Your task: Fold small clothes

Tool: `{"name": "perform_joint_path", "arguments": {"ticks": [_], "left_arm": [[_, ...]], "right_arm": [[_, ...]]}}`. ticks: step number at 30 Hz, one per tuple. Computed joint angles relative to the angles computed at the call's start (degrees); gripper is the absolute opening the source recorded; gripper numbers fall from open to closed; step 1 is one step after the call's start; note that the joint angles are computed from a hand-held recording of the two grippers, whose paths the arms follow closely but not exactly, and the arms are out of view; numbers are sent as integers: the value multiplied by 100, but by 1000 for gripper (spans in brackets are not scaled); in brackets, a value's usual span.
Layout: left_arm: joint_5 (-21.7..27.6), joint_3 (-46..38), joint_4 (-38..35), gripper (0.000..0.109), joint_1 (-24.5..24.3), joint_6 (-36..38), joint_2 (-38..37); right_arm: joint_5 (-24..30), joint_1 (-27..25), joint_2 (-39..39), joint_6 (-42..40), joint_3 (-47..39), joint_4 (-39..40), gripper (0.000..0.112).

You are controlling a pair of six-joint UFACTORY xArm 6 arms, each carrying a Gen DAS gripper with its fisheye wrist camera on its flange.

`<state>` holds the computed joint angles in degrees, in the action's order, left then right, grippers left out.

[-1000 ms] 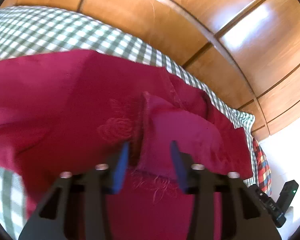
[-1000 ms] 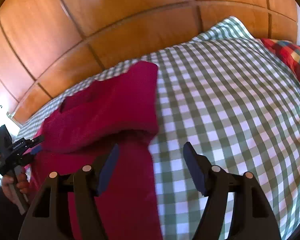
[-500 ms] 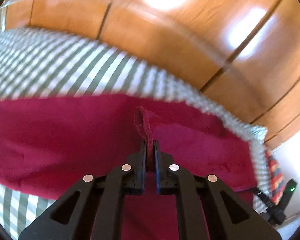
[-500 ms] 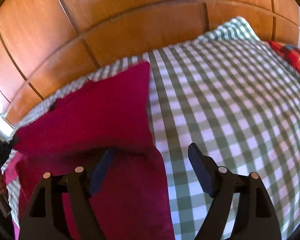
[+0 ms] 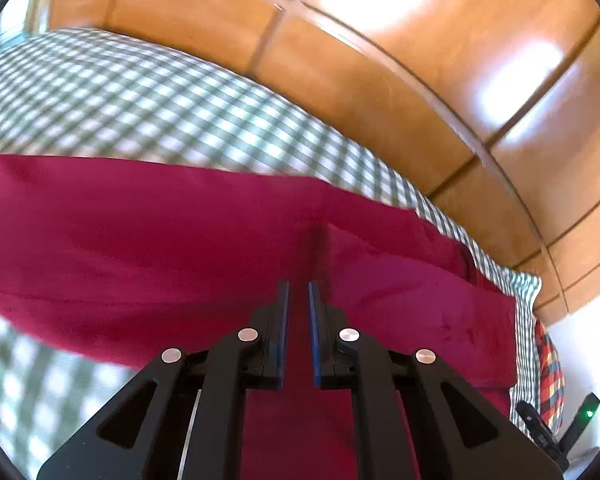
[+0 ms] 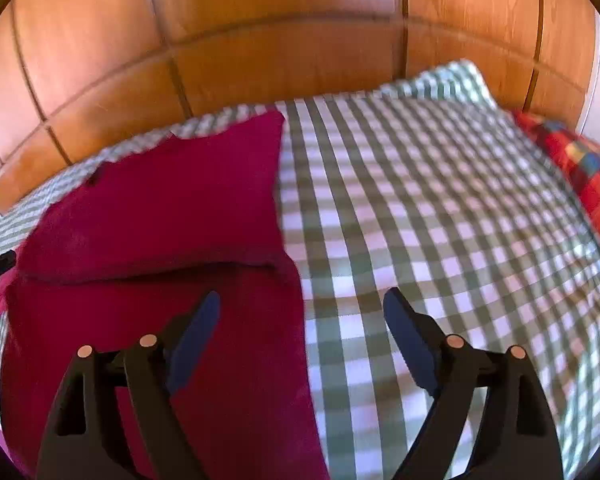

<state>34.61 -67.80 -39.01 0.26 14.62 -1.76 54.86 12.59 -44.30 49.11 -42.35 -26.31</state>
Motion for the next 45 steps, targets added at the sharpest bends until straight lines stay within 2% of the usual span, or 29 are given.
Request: {"name": "perform_joint_path", "arguments": {"ticks": [3,9,12,13,14,15,16,18,20,24,27,28,29,30,31,34,38,42,45], "left_arm": [[-101,460,68,6,339,-59,-423],[173,1092,231,6,1522,-365,-989],[362,1147,81,6,2217,-570,-1031],[397,1139,-34,10,2444,-636,-1019],[358,1133,-69,20,2606,-729,-1013],[213,1163,-155,43,2760,-844,-1022],[71,1201,-290,56,2853,-892,-1040],[-103,1144,-486,56,3019,-1018,-965],[-100,1018,-493,61,3102,-1192,-829],[15,581,-497,61,3253,-1493,-329],[125,292,-366,61,3271,-1723,-5],[117,171,-138,51,3251,-1863,113],[102,76,177,23,3214,-1998,190],[115,0,426,11,3171,-2087,266],[129,-64,537,7,3124,-2095,306],[-153,-31,680,7,2860,-1786,118],[-202,-76,18,7,2339,-833,-231],[-160,-18,-719,7,1529,89,-660],[-143,28,-963,7,684,550,-780]], "right_arm": [[-38,409,116,131,-52,-259,86],[-224,1000,694,307,-6,-385,86],[-245,1107,833,431,73,-508,88],[-331,1033,831,394,125,-414,89],[-386,990,818,365,151,-344,90],[-447,929,809,321,170,-272,90],[-474,916,801,311,185,-260,91],[-474,939,802,341,202,-297,91],[-461,953,836,348,185,-318,92],[-484,950,828,349,193,-294,92],[-486,936,831,318,188,-290,93],[-489,935,839,311,185,-289,93],[-492,929,843,303,185,-284,94],[-497,930,868,309,172,-285,94],[-495,929,875,305,167,-284,94],[-479,942,879,324,161,-300,94],[-500,945,872,339,176,-300,95],[-548,939,841,357,212,-291,95],[-603,928,813,369,248,-282,95]]}}
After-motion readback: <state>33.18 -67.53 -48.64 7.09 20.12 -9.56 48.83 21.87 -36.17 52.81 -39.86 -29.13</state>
